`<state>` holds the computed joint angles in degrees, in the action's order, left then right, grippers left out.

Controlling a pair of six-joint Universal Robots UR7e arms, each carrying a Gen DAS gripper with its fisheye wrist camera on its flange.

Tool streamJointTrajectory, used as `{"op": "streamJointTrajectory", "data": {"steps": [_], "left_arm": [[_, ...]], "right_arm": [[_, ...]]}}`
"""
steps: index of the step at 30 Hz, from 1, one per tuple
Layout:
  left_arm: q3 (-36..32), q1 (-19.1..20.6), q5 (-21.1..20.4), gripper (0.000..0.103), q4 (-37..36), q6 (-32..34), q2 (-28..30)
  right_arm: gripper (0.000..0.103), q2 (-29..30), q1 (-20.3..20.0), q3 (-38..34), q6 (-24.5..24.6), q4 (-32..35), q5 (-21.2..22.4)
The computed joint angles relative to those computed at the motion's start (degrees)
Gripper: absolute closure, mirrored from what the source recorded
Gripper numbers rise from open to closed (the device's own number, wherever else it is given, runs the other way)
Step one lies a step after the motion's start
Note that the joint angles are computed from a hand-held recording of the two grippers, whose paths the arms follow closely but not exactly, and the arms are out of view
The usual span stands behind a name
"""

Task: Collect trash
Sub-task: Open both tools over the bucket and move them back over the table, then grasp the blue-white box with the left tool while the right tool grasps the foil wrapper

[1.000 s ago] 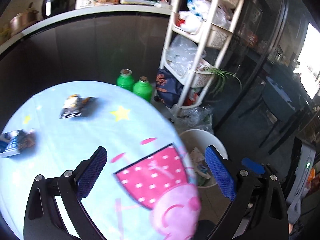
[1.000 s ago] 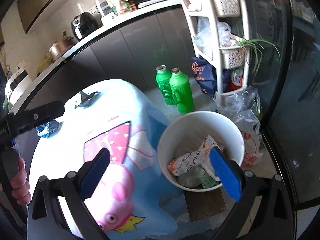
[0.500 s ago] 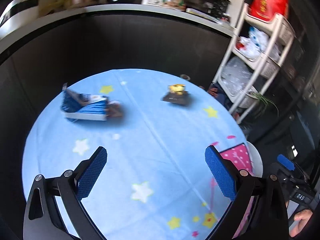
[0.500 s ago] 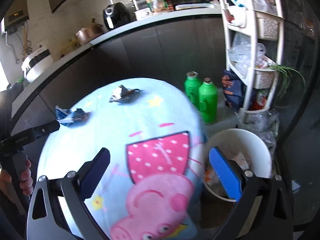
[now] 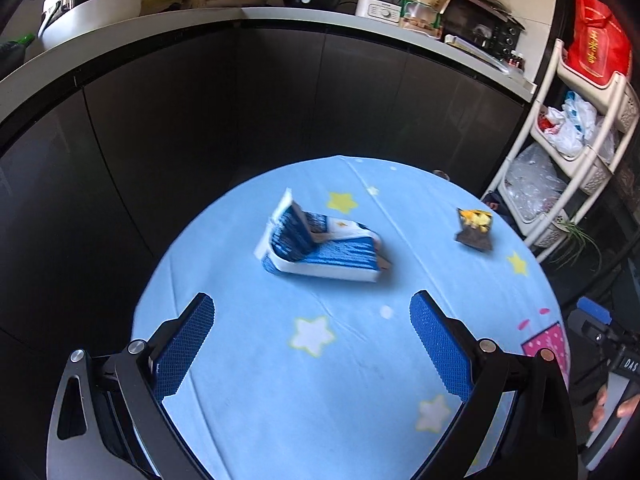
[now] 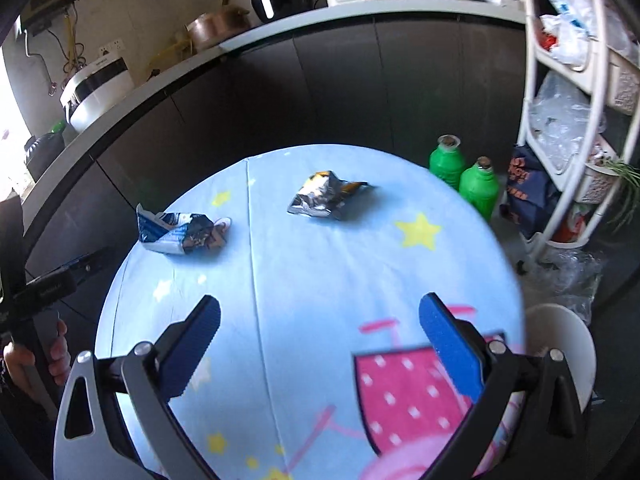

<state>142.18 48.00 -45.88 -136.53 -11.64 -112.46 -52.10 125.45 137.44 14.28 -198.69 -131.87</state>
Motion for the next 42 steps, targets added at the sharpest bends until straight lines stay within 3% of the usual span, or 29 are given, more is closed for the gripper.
{"op": "streamJointTrajectory", "data": {"steps": [7,19,21,23,25,31,34,36,37,38,42], "left_arm": [[-5.4,8.0,-3.5,0.009,-9.1,10.3,10.6],[-12.0,14.4,-10.7,0.021,-10.2,16.1,18.3],[-12.6,15.0,-11.6,0.021,-9.9,16.4,19.0],[-12.7,15.4,-12.1,0.026,-10.1,17.0,19.6],[-13.1,15.8,-12.8,0.030,-9.7,17.2,20.1],[-13.7,16.4,-14.2,0.044,-8.2,16.8,21.1],[-13.8,16.1,-14.5,0.062,-7.0,16.2,21.3],[-13.6,15.8,-15.0,0.072,-5.8,15.8,21.0],[-13.3,15.4,-14.8,0.073,-5.5,15.5,20.7],[-12.9,14.9,-14.5,0.077,-5.3,15.3,20.4],[-11.0,12.8,-14.2,0.084,-4.1,14.4,18.7]], "right_arm": [[0.004,5.1,-5.1,-8.5,-2.5,3.5,2.0],[0.012,12.8,-11.5,-19.4,-0.8,6.8,0.8],[0.017,13.3,-12.2,-20.0,0.1,7.4,1.0],[0.043,13.8,-12.3,-20.4,0.3,7.8,0.2],[0.053,13.8,-12.4,-20.1,-0.5,7.2,1.0],[0.066,13.2,-10.1,-17.4,-5.1,3.7,1.5],[0.069,12.2,-8.8,-15.1,-5.9,2.4,3.0],[0.076,11.7,-7.3,-13.5,-6.9,1.4,2.6],[0.091,11.5,-6.5,-12.6,-7.0,1.2,2.6],[0.098,10.9,-5.9,-11.4,-6.9,0.7,3.3],[0.098,9.5,-3.1,-7.7,-5.2,-0.9,3.0]]}}
